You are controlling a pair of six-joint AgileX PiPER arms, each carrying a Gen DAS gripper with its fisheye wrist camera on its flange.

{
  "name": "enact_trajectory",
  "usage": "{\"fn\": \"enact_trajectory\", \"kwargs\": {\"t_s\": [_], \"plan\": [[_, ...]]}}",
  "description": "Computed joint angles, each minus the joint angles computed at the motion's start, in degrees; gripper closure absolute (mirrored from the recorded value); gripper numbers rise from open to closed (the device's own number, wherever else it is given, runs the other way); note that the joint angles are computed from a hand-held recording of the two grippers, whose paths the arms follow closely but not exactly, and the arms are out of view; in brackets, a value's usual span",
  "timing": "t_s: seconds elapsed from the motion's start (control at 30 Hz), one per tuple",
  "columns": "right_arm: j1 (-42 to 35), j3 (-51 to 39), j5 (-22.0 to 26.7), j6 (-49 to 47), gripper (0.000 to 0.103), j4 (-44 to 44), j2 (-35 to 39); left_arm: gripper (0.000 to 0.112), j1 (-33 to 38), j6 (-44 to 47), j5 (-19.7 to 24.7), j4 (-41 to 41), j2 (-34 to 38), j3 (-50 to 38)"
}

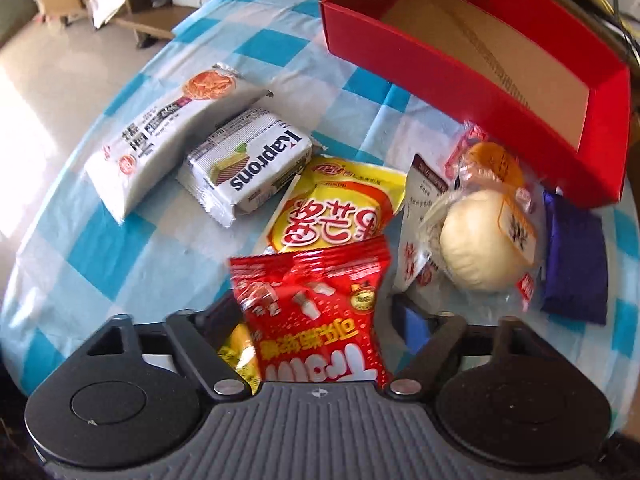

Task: Organize snacks
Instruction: 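Grasp the red Trolli gummy bag with the left gripper while the right holds the pastry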

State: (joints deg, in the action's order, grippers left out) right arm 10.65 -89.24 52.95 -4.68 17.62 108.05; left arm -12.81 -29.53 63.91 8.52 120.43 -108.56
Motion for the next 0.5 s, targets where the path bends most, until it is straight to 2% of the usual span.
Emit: {"fn": "enact_trajectory", "kwargs": {"t_s": [0.07, 0.17, 0.27, 0.4, 0.5], "plan": [[-0.09, 0.22, -0.23, -0.93, 0.049, 0.58, -0.62, 0.046, 0.65, 2.3, -0.82, -0.83, -1.84, 2.27], [0.41, -0.11, -0.61, -1.27, 0.049, 0.13, -1.07, 0.048, 0.92, 4.5, -0.99, -1.91, -3.71, 4.54], [0.74, -1.46, -0.62, 0.49, 0.05, -0.93, -0.19, 0.049, 0.55, 8.1, -2.23, -3.19, -5.13, 6.15], [2.06, -1.66, -2.1, 4.58, 0.051, -4.98, 0.2, 0.05, 1.43, 15.52, -6.39, -7.66, -7.8, 9.21], [3.65, -2.96, -1.82, 8.46, 0.053, -8.5, 0.86, 0.05, 2.86, 20.82, -7.95, -12.41, -8.88, 10.54]]}}
